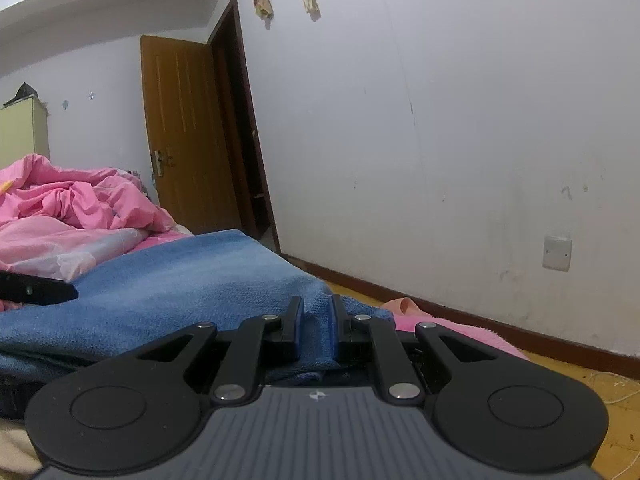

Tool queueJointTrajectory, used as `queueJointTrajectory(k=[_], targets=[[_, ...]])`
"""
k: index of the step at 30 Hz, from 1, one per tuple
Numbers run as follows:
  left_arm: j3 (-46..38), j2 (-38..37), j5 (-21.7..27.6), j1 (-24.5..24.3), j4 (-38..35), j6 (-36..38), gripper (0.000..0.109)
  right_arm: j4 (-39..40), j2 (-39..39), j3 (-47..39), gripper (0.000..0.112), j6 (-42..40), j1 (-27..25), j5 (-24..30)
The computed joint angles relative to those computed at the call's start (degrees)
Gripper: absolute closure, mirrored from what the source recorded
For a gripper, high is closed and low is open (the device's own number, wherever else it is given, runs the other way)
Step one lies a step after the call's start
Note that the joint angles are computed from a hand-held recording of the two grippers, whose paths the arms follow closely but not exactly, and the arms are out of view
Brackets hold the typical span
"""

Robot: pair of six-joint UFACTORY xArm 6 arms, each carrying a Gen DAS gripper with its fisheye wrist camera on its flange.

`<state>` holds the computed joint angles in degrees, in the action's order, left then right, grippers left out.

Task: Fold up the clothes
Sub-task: 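Lower the folded jeans onto the folded khaki pants with both grippers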

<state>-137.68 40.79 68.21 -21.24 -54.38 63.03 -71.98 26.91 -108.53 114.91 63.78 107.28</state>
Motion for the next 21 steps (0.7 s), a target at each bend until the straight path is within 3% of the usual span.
queueJointTrajectory(k=[2,6,9,12,16,21], targets=[[2.6,-1.7,-1.5,-0.4,1.0,0.5,0.049,0.8,-0.1,-1.5,0.099,-2.1,-0.1,0.1],[-4.5,2.5,0.3,-0.3,3.0,-2.7,0.049,-4.6,3.4,-10.2,0.098,-8.3,1.4,2.6],[1.6,-1.2,-2.2,-0.9,2.7,-0.8,0.049,-9.5,5.5,-13.5,0.098,-11.5,2.4,-1.1],[5.1,-3.5,-3.4,-1.1,2.6,-0.2,0.049,-5.5,6.9,-14.3,0.096,-13.5,1.6,-4.5],[9.2,-6.3,-5.4,-1.6,3.1,2.2,0.049,-2.7,5.5,-10.3,0.095,-6.5,1.6,-5.2],[10.6,-7.2,-6.4,-1.8,3.7,2.1,0.049,-6.8,12.1,-22.9,0.095,-13.2,3.0,-3.6]])
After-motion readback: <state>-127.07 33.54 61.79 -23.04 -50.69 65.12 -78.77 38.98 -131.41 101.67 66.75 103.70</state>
